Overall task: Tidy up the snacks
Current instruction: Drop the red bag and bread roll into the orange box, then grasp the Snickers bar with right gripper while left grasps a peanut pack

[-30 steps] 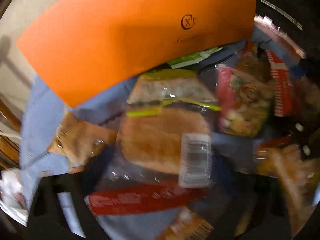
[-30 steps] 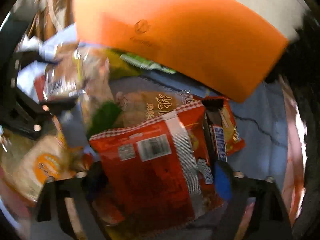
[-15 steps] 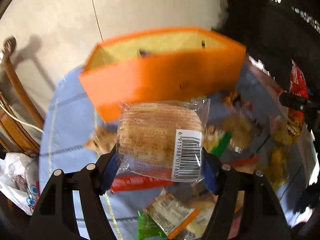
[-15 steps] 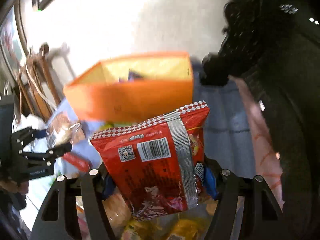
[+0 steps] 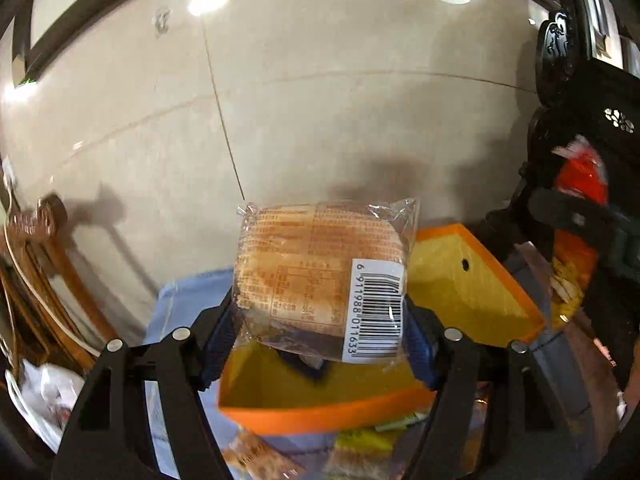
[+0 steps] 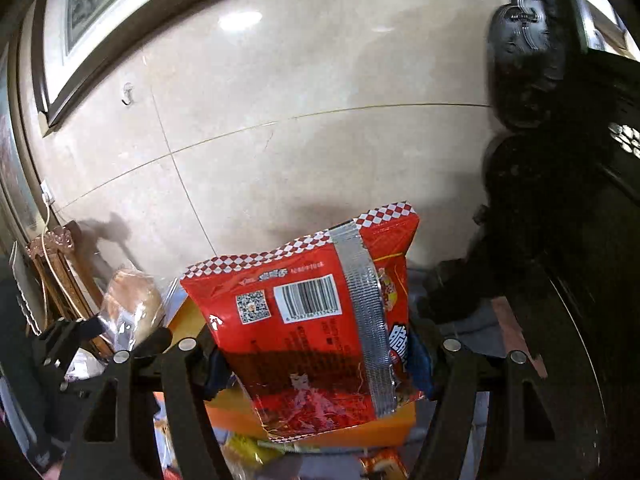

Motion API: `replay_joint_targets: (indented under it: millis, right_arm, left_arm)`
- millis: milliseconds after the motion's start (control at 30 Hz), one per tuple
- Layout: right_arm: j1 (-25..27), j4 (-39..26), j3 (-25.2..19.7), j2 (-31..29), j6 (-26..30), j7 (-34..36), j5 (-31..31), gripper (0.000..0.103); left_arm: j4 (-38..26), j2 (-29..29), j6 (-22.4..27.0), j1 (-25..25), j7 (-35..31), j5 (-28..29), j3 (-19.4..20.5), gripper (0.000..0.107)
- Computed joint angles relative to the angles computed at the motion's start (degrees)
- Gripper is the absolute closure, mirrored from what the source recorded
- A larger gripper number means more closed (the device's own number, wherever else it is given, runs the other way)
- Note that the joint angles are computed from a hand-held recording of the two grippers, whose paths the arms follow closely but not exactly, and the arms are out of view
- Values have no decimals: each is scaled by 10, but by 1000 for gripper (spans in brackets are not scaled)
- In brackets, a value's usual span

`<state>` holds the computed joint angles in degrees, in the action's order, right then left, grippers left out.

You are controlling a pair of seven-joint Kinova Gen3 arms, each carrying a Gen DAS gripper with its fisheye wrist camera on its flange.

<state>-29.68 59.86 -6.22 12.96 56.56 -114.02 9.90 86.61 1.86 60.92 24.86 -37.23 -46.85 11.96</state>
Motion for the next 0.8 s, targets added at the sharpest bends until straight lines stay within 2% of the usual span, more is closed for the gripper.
replay_joint_targets:
  millis: [33, 67, 100, 133, 200, 300, 433, 500, 567, 633, 700, 733, 800]
  right_arm:
    - [2, -16, -2, 11, 10, 1, -3, 33]
    - [5, -43, -3, 29, 29, 7, -11, 21]
    - [-2, -63, 5, 45, 47, 17, -9, 7]
    - [-18, -72, 20, 52, 60, 19, 2, 4]
    - [-32, -60, 30, 43, 60, 31, 24, 4]
    - [0, 16, 1, -3, 33, 64, 13, 4]
    - [17, 122, 0, -61, 18, 110, 16, 4]
    - [58, 175, -22, -77, 19, 135, -23, 4]
    - [80, 228, -21, -78, 24, 149, -69, 4]
    - [77, 263, -11, -74, 19, 143, -87, 4]
    - [80, 292, -10, -66, 13, 136, -103, 4]
    - [87, 302, -16, -59, 8, 145, -119, 4]
    - [84, 319, -20, -56, -4, 147, -126, 4]
  left_arm:
    - [-5, 6, 3, -5, -6, -1, 2, 38]
    - [-2, 5, -3, -20, -4, 0, 14, 36]
    - [9, 1, -17, -24, 8, -8, 16, 18]
    - [13, 2, -22, -19, 27, -26, 12, 9]
    - [48, -18, -23, 4, 57, -73, 1, 8]
    - [105, -48, -32, -1, 49, -101, 15, 8]
    - [177, -90, -31, -25, 12, -47, 24, 8]
    - [222, -103, -39, -46, -4, -24, 30, 8]
    - [269, -104, -45, -66, -2, -12, 42, 8]
    - [299, -110, -83, -69, -32, 31, 12, 8]
    - [326, -122, -130, -45, -55, 72, -39, 8]
    - [341, -135, -153, -35, -65, 80, -57, 8]
    - [366, -143, -195, -36, -65, 70, -62, 8]
